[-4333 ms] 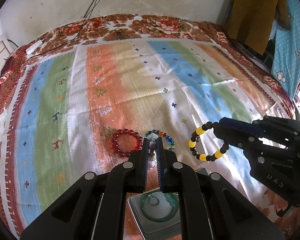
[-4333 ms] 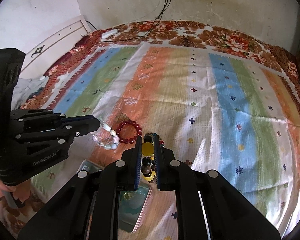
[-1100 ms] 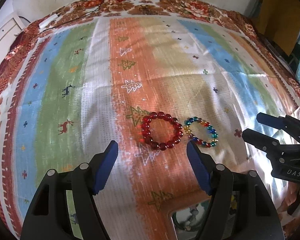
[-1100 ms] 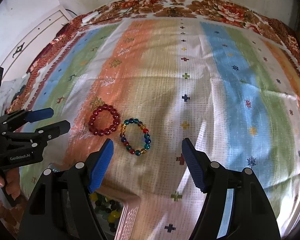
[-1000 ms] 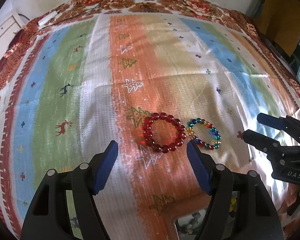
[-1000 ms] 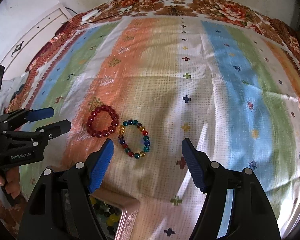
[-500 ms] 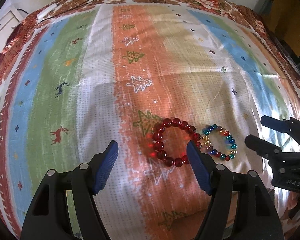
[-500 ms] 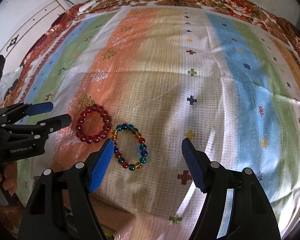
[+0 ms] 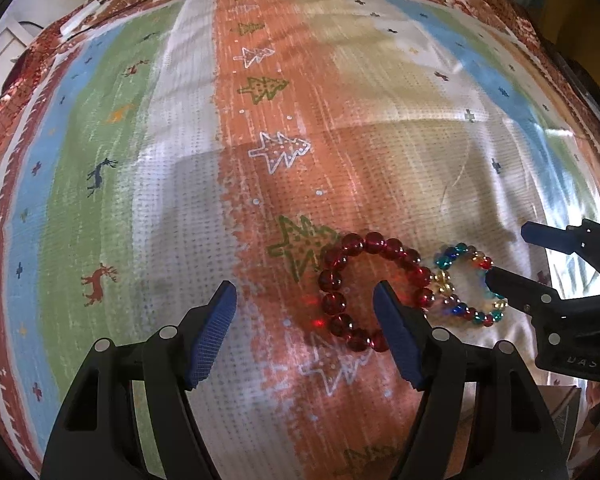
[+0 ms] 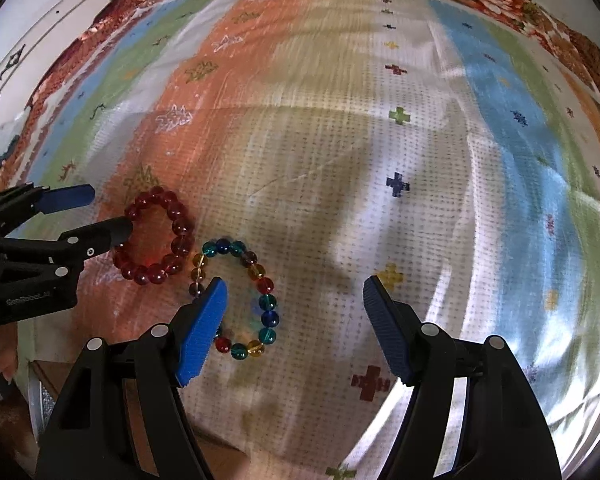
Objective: Organize jewelry
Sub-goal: 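Move the left tool to the red bead bracelet while the right tool approaches the multicolour bracelet, then grasp the red bead bracelet with the left tool while the right tool grasps the multicolour bracelet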
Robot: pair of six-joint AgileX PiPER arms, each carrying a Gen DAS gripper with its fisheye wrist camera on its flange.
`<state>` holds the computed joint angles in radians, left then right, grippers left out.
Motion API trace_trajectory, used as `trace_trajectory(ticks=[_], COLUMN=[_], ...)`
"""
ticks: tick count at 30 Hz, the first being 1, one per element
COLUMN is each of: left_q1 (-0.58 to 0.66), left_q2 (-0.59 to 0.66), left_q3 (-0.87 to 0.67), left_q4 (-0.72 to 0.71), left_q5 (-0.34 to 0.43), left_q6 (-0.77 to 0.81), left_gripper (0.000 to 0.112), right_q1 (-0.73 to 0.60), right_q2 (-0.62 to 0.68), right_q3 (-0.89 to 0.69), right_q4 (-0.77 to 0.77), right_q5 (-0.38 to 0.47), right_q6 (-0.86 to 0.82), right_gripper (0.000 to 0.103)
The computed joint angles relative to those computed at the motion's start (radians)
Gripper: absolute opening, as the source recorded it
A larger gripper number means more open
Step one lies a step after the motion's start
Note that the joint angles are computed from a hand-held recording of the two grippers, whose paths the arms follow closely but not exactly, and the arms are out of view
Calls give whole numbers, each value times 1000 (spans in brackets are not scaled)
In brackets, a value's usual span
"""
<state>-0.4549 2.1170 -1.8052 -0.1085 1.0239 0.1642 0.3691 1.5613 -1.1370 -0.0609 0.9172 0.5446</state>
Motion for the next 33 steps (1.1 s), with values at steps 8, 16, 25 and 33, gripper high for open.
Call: trace_trajectory(ticks=[8, 16, 25, 33], left_q1=[-6, -33, -48, -51], left_q2=[33, 41, 25, 14], left_q3=[-36, -31, 2, 19], left_q4=[-18, 39, 51, 56], left_q5=[12, -14, -33, -50], left_q6=[34, 38, 70, 75], left_gripper=[58, 44, 15, 13], right_q1=[6, 67, 61, 48], right_q2=[42, 81, 74, 66], right_q3=[-26, -61, -58, -53], right_q4=[18, -94, -49, -25], right_q5=[-17, 38, 35, 24], right_q6=[-39, 5, -53, -78], right_gripper=[70, 49, 12, 10])
